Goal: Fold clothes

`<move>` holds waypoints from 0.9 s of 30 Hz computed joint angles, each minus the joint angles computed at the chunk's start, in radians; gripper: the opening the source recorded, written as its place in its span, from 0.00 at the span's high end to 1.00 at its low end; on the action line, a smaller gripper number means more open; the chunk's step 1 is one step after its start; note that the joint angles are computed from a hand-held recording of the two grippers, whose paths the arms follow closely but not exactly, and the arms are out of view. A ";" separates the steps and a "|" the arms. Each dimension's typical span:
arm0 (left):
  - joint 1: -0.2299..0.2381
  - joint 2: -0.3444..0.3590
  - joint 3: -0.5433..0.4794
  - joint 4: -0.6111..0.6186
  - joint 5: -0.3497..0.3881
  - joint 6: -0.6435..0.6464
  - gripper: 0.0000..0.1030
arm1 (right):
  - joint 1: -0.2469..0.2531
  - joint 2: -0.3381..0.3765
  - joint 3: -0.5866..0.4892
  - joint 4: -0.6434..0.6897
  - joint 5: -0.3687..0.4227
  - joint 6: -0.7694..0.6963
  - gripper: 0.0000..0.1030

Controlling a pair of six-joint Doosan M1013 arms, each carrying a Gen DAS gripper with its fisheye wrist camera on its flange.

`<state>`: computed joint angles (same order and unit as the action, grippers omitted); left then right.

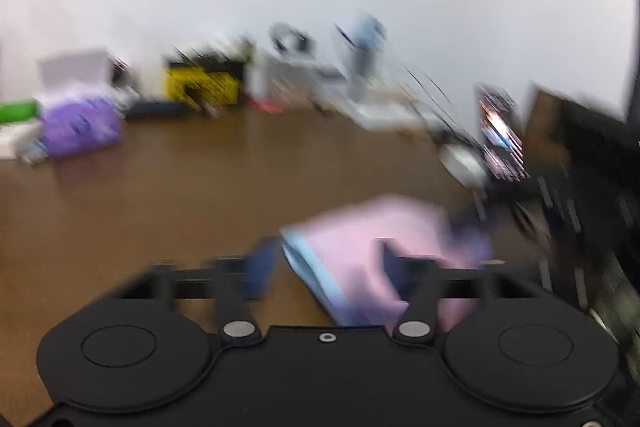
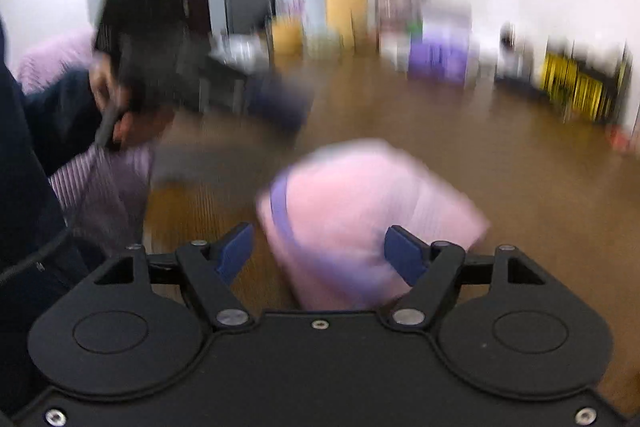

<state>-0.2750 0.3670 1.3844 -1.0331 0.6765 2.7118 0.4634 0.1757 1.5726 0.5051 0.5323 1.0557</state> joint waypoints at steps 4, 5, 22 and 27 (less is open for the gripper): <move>-0.061 0.030 -0.056 0.243 0.065 -0.118 0.32 | 0.017 -0.012 0.010 -0.031 -0.036 0.018 0.24; -0.067 0.028 -0.054 0.264 0.059 -0.121 0.32 | 0.020 -0.021 0.018 -0.035 -0.054 0.007 0.24; -0.072 0.063 -0.073 0.317 0.041 -0.121 0.22 | 0.029 0.039 -0.039 -0.564 -0.041 0.590 0.14; -0.073 0.102 -0.127 0.329 0.068 -0.237 0.22 | 0.025 0.061 -0.069 -0.710 -0.017 0.727 0.13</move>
